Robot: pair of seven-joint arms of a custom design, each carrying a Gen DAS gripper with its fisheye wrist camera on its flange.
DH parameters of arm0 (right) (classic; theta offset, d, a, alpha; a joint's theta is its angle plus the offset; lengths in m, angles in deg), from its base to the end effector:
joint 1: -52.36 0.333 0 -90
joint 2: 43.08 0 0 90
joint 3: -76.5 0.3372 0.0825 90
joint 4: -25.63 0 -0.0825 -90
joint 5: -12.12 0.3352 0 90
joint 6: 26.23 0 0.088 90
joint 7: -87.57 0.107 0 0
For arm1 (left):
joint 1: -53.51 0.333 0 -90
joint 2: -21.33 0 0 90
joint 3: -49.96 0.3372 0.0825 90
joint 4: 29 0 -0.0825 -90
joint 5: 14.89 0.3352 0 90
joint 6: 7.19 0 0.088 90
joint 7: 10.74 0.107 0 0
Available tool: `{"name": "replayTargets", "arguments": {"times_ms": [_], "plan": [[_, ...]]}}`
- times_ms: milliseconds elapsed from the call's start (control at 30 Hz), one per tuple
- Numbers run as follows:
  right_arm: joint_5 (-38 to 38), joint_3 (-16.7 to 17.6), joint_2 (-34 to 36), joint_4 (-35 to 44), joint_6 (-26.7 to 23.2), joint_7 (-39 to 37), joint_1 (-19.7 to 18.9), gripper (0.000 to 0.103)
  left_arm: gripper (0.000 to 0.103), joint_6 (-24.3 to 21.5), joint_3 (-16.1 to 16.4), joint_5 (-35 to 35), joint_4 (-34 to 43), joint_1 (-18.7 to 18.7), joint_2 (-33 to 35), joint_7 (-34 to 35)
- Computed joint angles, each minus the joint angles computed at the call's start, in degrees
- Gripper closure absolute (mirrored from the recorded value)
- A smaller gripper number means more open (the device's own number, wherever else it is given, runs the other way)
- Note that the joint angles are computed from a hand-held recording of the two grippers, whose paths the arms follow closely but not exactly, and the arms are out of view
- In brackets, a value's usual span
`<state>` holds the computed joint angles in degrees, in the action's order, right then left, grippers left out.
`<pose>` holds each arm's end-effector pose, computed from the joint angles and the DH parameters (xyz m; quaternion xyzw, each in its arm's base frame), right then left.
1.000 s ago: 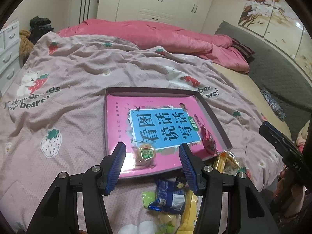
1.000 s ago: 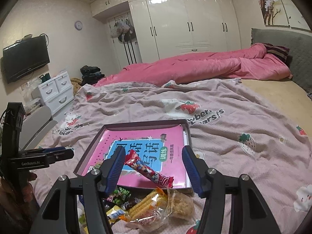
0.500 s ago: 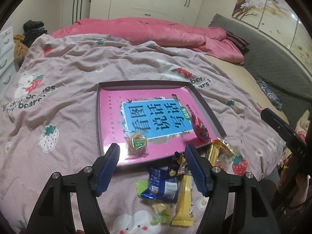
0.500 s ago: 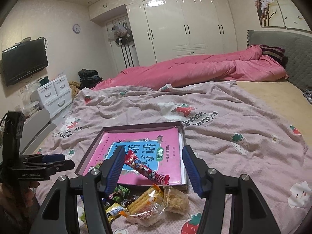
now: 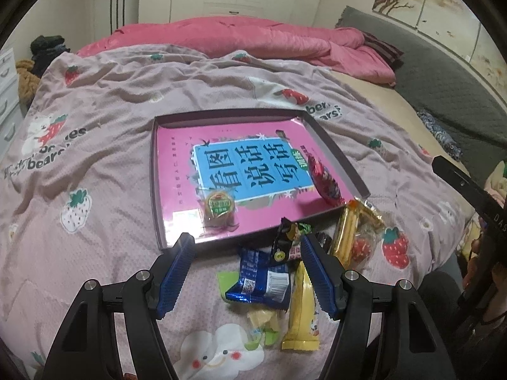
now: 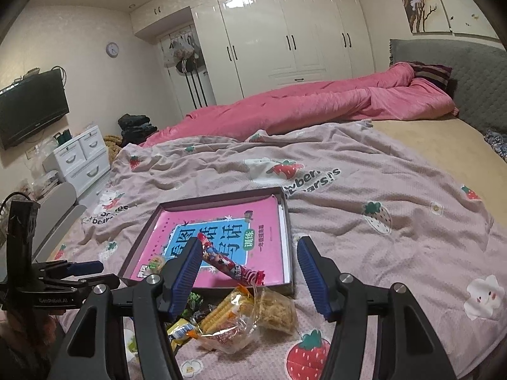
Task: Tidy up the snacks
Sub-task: 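Move the left tool to the blue packet while the right tool approaches the clear snack bag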
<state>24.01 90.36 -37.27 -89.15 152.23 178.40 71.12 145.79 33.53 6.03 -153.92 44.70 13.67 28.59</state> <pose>0.5036 0.2936 0.5778 -0.7128 0.5062 -0.1726 0.4538 0.4508 -0.2323 0.5575 -0.7186 0.6119 -0.2763 0.1810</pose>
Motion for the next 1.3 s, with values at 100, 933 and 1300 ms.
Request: {"name": "replayTargets", "arguments": {"times_ms": [100, 933, 1300], "plan": [[0.00, -0.07, -0.11, -0.32, -0.41, 0.13, 0.13, 0.041, 0.032, -0.44, -0.05, -0.12, -0.02, -0.22, 0.17, 0.36], [-0.02, -1.43, 5.24, 1.96, -11.52, 1.37, 0.49, 0.041, 0.032, -3.64, 1.60, -0.15, 1.41, -3.97, 5.23, 2.11], [9.29, 2.03, 8.34, 4.65, -14.25, -4.85, -3.12, 0.041, 0.032, -2.91, 2.56, -3.79, 1.15, -4.70, 6.44, 4.96]]}}
